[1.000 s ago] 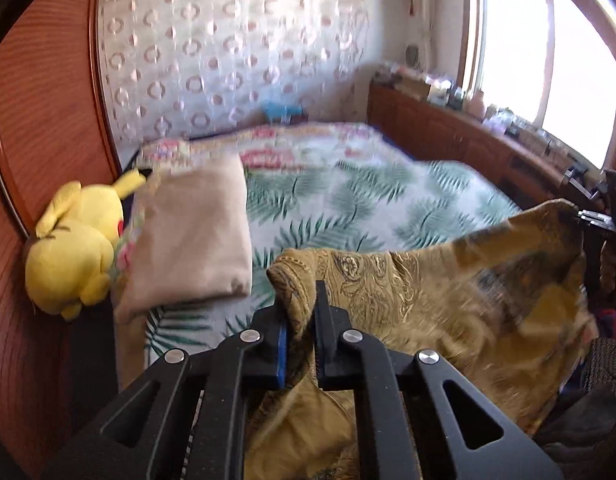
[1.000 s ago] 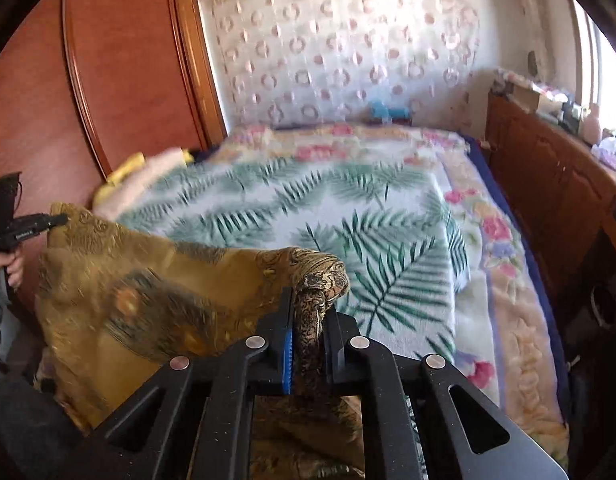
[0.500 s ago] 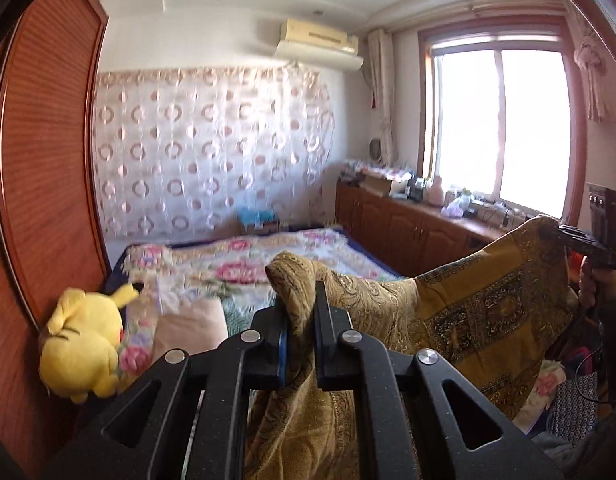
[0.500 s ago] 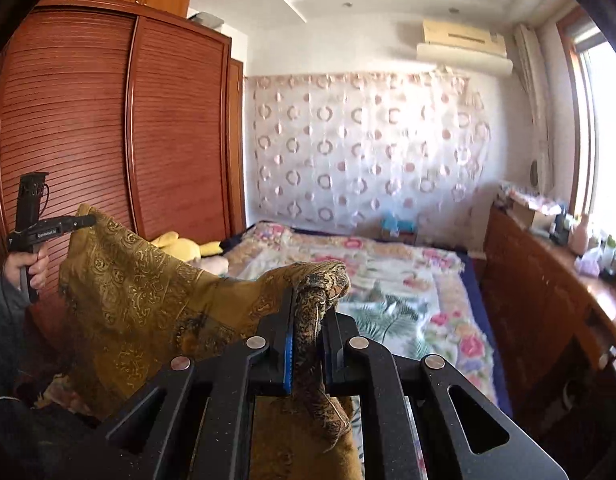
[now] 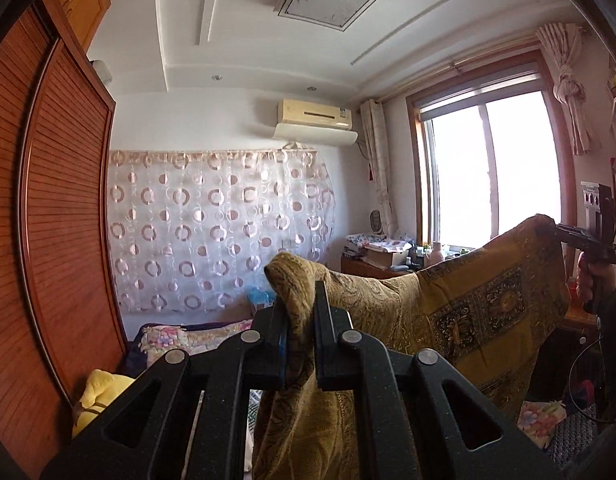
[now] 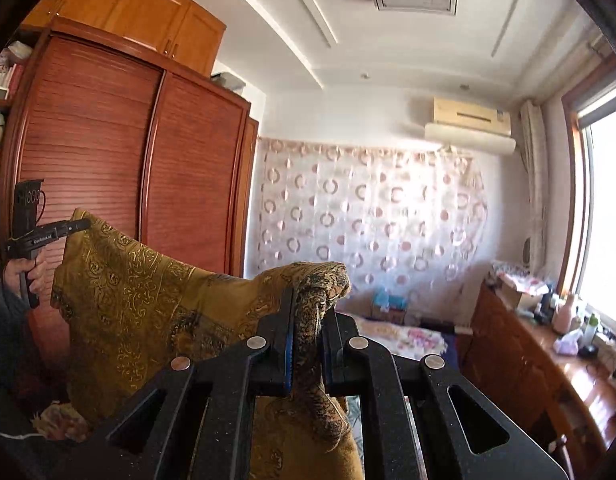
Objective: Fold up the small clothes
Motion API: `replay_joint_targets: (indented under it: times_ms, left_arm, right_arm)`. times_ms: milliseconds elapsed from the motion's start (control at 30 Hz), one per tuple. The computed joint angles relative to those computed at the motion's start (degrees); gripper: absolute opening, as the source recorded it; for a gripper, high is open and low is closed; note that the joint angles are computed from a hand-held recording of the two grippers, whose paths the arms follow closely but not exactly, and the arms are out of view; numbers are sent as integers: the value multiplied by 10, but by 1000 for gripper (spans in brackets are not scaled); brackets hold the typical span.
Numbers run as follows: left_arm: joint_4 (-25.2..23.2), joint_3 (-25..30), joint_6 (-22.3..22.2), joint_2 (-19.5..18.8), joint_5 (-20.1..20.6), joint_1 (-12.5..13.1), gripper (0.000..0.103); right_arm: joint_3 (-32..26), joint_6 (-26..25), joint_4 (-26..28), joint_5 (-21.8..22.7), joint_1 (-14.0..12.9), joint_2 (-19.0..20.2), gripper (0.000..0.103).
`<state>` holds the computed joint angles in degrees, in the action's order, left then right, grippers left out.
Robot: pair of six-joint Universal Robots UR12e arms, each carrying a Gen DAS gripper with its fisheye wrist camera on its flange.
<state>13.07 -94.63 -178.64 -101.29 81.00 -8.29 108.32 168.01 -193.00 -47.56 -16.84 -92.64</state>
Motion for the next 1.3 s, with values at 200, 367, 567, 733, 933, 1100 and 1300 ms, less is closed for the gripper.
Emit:
replay_joint_targets:
  times_ms: [200,367,567,733,933,1100,1300]
  left_arm:
    - [11,17,5,-1,31,5,10]
    - [-3,39,11,-29,73,2,10]
    - [-73,75,6,-94,109,4,10]
    - [-150,128,-21,-176,123,10,10]
    - [-226,196,-40,-253,135,5,12]
    - [-262,223,-36,-280,132,-6,21]
    - [-264,199,-18,-256,114,-11,50]
  right_arm:
    - [-11,-11,-21,-36,16,4,10]
    - [-13,-36,-6,-85,44,30,10]
    - [-52,-63,84,-128,71,92,10]
    - [-102,-52,137,-160,89,178,10]
    - [-170,-41,198,-245,120,267,10]
    - [-233,-7,305,-327,148,310,29]
    - [-236,8,309,-331,152,314,47]
